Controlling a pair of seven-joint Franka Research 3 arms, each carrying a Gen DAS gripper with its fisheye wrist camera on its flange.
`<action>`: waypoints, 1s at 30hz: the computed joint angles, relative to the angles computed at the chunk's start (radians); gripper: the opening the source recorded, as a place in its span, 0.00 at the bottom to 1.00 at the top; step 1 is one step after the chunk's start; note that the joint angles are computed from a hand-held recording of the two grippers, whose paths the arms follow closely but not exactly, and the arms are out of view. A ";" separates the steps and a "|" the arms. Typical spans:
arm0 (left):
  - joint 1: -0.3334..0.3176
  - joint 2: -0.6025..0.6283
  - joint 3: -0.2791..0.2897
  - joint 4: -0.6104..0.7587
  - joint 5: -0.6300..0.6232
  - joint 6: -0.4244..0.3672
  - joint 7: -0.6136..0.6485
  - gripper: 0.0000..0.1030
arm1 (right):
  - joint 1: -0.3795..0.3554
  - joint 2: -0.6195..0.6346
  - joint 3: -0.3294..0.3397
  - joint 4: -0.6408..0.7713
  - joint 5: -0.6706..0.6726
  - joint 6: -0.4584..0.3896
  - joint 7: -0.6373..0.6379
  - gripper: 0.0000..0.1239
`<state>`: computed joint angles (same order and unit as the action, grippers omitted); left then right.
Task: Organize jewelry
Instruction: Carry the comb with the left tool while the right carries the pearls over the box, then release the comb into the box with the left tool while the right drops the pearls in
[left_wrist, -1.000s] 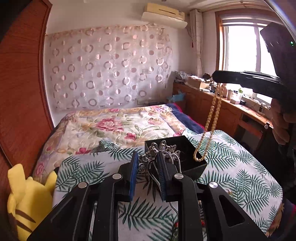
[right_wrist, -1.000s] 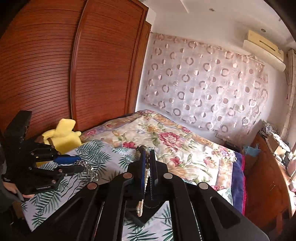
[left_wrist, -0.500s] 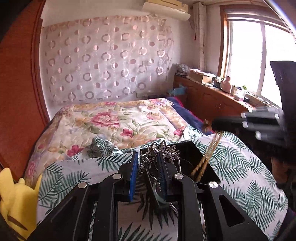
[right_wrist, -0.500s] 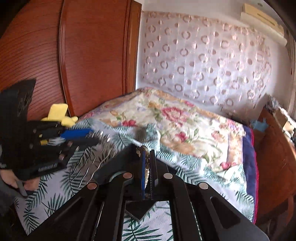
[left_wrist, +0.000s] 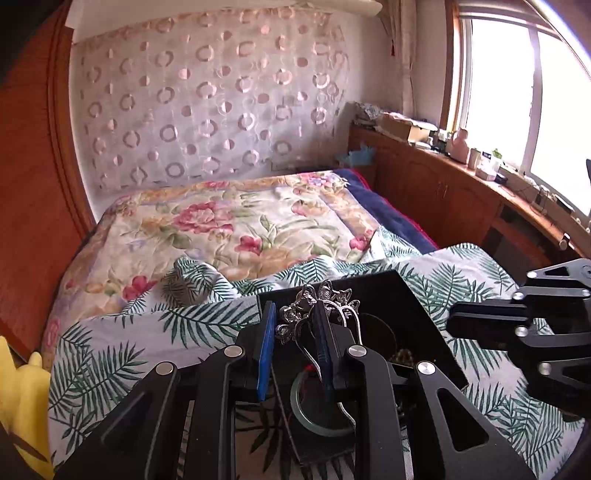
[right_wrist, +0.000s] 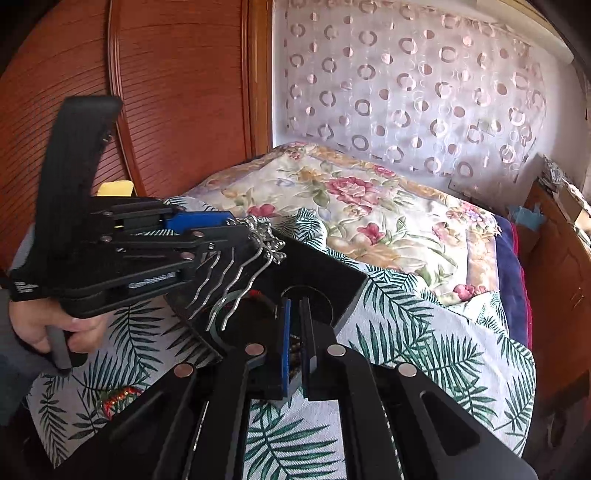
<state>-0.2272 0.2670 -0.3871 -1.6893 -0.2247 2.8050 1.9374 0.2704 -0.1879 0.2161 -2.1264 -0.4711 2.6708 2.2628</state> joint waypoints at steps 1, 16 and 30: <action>-0.005 0.004 0.004 0.004 0.010 -0.004 -0.005 0.19 | -0.001 -0.007 0.002 -0.008 -0.006 0.002 0.008 0.05; 0.025 -0.092 -0.026 -0.116 -0.074 0.019 0.070 0.25 | -0.030 -0.159 0.074 -0.160 0.015 0.029 0.077 0.05; -0.077 -0.428 0.137 -0.483 -0.564 -0.005 0.482 0.57 | -0.026 -0.290 0.175 -0.336 0.130 0.034 0.149 0.06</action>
<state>-0.3040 -0.1607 -0.2497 -2.1726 -0.7883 2.7998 2.4195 0.2444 -0.4784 0.3914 -2.4629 -0.3414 2.7044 2.4116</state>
